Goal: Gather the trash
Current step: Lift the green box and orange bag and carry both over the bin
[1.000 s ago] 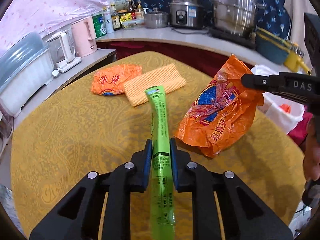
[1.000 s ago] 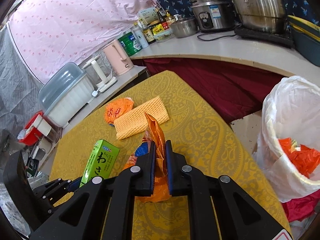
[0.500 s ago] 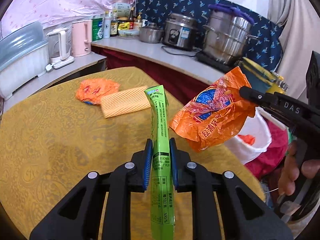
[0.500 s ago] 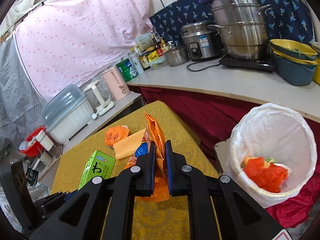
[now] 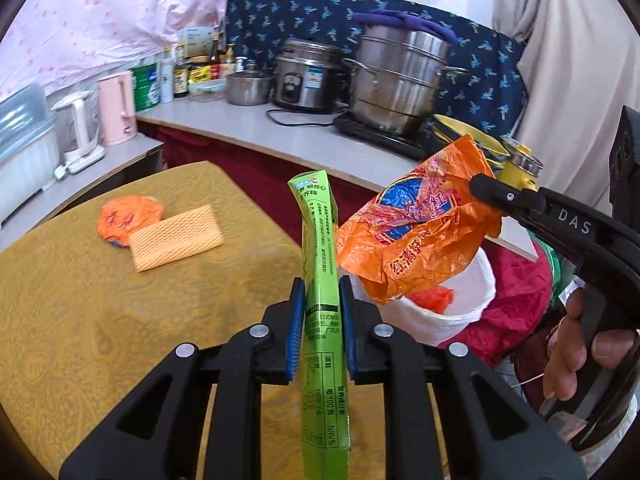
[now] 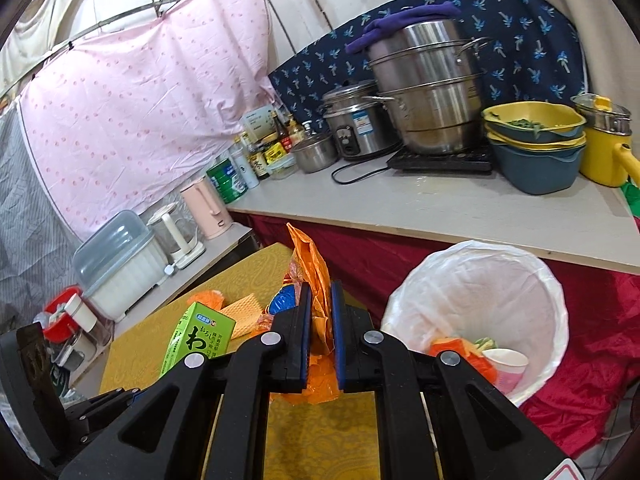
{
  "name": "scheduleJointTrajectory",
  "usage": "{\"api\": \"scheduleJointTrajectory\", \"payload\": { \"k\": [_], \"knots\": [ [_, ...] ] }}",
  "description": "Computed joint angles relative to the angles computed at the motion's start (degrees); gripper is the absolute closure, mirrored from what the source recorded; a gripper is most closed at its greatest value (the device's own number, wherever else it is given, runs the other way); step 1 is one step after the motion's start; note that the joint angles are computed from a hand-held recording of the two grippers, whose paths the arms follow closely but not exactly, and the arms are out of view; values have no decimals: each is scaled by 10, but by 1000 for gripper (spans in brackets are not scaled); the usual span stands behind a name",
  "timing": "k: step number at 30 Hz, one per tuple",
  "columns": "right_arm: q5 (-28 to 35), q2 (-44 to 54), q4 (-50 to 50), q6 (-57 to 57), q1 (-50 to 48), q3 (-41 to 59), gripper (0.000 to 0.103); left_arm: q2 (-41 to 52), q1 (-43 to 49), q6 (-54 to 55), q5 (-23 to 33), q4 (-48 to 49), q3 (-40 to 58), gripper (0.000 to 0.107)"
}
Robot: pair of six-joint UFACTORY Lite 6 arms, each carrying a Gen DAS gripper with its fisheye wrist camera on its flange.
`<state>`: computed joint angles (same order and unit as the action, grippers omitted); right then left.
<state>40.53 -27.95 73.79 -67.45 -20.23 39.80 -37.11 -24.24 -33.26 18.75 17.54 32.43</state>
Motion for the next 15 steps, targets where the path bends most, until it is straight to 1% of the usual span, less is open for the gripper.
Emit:
{"api": "scheduleJointTrajectory", "payload": {
  "k": [1,3,5,7,11,15],
  "knots": [
    [17,4,3,-10,-24,2,94,14,-25,-59,3,51,10,90],
    [41,11,6,-25,-61,5,94,34,-61,-140,10,121,24,90],
    [61,19,9,-39,-93,7,94,55,-88,-197,16,171,37,90],
    [83,32,11,-55,-129,12,94,76,-109,-239,21,207,50,90],
    [104,56,15,-78,-174,22,94,126,-149,-309,27,267,82,90],
    [124,94,21,-105,-220,40,94,182,-179,-351,28,306,123,90]
  ]
}}
